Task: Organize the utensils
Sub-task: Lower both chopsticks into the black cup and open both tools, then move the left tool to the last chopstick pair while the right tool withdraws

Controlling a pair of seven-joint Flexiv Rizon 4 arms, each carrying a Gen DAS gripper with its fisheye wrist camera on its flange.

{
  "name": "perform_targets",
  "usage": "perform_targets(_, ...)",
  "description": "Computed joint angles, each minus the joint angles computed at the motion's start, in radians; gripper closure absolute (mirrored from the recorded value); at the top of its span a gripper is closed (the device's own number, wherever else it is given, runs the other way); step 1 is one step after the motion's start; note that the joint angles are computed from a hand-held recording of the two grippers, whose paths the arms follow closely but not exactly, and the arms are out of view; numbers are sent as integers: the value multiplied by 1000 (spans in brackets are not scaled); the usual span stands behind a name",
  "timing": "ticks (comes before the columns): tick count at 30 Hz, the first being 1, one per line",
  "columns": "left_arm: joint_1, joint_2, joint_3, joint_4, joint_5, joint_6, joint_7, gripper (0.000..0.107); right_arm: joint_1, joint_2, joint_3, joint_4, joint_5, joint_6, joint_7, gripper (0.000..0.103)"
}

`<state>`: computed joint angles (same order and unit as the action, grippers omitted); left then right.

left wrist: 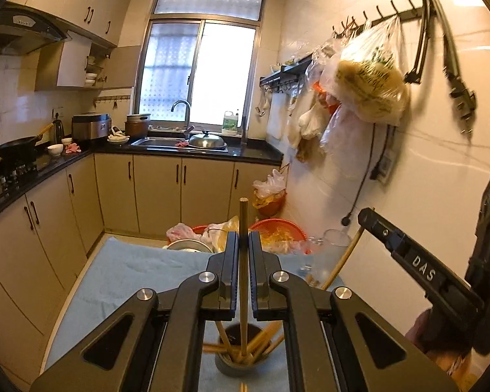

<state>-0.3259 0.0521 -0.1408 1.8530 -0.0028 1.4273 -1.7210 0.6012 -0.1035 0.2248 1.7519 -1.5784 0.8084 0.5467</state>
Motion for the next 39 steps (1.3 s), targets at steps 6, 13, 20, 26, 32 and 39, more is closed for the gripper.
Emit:
perform_targets(6,-9,-86,-1,-37,-11,-71,11,101,-22,-57,-26,6,65,91,-5,97)
perform_targets(13,-28,-54,12,15,-77,-49,55,71,-32,-72,-46,30,115,173,-11,96)
perform_targets(20,-53,73,28,125,-157,-15,118,64,-25,-23,-28,61,116,141,-17,82)
perform_targets(26,-113,213,70,264,-271,15,179,56,-3,51,34,103,175,30,-86,68)
perform_targets(32,-67,367,57,398,-220,-7,120,44,31,117,109,157,299,-72,-196,55)
perform_targets(39,-32,483,69,528,-179,-112,68,40,106,180,221,244,589,-305,-393,47)
